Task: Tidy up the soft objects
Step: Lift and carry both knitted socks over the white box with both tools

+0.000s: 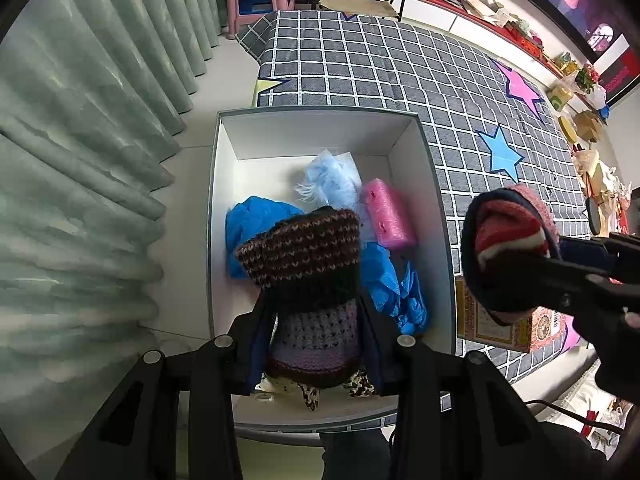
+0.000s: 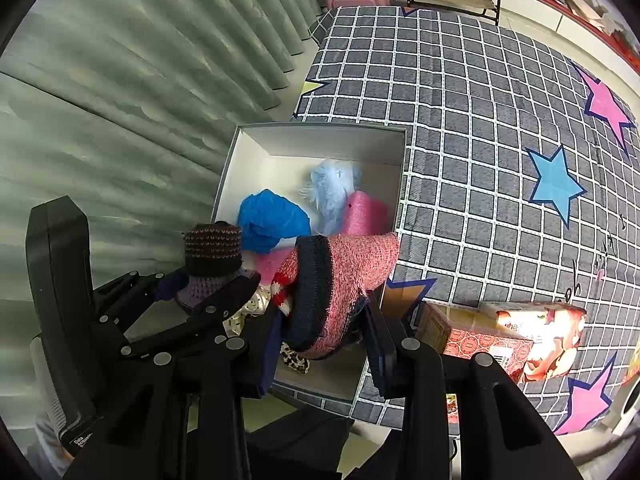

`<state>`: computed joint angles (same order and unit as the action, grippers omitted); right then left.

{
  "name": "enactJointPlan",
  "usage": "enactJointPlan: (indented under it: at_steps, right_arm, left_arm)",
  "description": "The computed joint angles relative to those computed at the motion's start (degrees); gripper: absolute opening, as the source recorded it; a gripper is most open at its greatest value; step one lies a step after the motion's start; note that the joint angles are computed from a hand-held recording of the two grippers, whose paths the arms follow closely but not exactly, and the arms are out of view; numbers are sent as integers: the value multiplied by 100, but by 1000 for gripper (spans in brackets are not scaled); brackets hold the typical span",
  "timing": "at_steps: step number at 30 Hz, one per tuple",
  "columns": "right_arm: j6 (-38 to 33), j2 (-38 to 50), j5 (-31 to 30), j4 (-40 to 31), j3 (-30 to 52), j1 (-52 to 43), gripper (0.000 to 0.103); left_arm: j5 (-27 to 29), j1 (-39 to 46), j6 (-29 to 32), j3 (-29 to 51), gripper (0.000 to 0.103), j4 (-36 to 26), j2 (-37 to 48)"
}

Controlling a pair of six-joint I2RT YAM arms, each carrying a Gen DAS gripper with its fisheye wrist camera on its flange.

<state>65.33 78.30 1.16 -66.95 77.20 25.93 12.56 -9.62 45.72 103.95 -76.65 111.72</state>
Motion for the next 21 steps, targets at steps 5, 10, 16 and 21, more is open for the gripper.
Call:
enactJointPlan:
  at_steps: [5,10,16,21]
  right_arm:
    - [4,26,-34,12,2,-31,39]
    - [5,25,-40,-5,1,-42,39]
    - [0,29,-43,-2,2,-51,39]
    - [-27,29,-62,27,-19,-77,39]
  left_arm:
    - [-7,-19,17,7,43,11,19]
    - [6,-49,33,16,43,9,30]
    - [6,-53,33,24,43,5,39]
    - [-15,-64,14,68,43,1,87]
